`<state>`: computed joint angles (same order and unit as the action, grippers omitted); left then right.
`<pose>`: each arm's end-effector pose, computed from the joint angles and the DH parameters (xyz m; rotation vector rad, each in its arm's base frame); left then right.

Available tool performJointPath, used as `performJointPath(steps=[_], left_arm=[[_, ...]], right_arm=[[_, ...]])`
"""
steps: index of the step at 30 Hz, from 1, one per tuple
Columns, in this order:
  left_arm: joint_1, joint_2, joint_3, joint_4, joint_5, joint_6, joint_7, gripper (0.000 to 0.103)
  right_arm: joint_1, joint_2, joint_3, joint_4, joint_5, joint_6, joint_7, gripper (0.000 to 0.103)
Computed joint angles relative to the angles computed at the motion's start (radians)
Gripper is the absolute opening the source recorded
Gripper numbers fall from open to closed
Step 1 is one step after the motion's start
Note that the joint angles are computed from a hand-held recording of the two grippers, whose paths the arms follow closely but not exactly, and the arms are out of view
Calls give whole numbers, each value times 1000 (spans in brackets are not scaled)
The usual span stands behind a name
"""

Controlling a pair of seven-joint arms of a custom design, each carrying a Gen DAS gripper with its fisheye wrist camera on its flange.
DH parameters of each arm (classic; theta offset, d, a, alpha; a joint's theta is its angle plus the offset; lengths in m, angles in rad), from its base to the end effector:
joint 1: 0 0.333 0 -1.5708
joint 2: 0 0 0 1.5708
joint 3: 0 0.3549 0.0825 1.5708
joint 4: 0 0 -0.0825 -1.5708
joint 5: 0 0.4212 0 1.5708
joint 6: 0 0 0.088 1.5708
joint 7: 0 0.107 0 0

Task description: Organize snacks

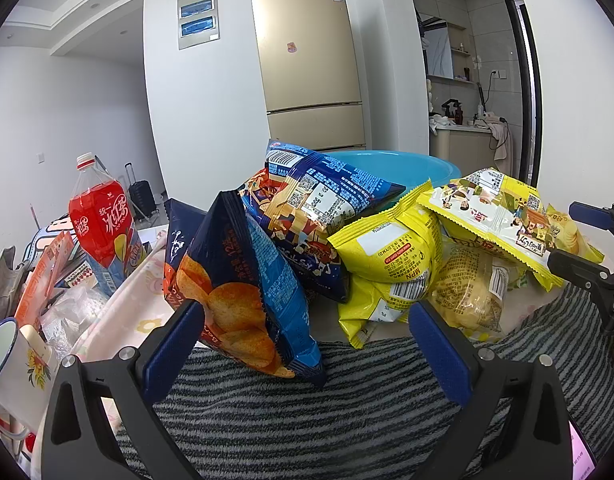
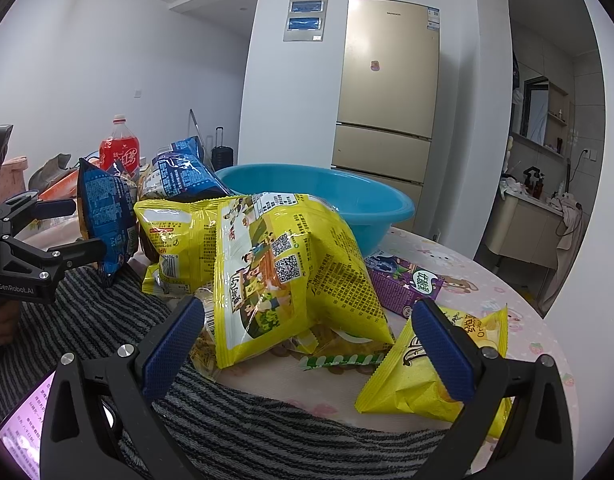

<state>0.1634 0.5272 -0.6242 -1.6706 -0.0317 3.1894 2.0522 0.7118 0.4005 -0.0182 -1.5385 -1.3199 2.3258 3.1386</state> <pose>0.7269 -0.2457 0.4910 -1.0014 2.0525 -1.1809 0.5967 0.4768 0.4996 -1.5038 1.6174 -1.1562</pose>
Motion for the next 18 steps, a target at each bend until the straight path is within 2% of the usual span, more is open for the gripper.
performJointPath(steps=[6, 9, 12, 14, 15, 18], left_arm=[[-3, -1, 5, 1, 0, 4, -8, 103], [-26, -5, 43, 22, -21, -13, -51, 103], [-105, 7, 150, 115, -64, -140, -132, 103], [-184, 31, 254, 207, -76, -271, -207, 103], [-208, 51, 284, 256, -78, -330, -224, 103], [-268, 84, 357, 328, -59, -368, -250, 103]], right_arm=[[-4, 5, 1, 6, 17, 3, -19, 103], [-1, 7, -2, 8, 18, 2, -22, 103], [-1, 9, -3, 12, 24, 4, -24, 103], [1, 10, -5, 13, 23, 3, -23, 103], [2, 10, -6, 13, 22, 3, -22, 103], [3, 10, -6, 12, 22, 3, -22, 103]])
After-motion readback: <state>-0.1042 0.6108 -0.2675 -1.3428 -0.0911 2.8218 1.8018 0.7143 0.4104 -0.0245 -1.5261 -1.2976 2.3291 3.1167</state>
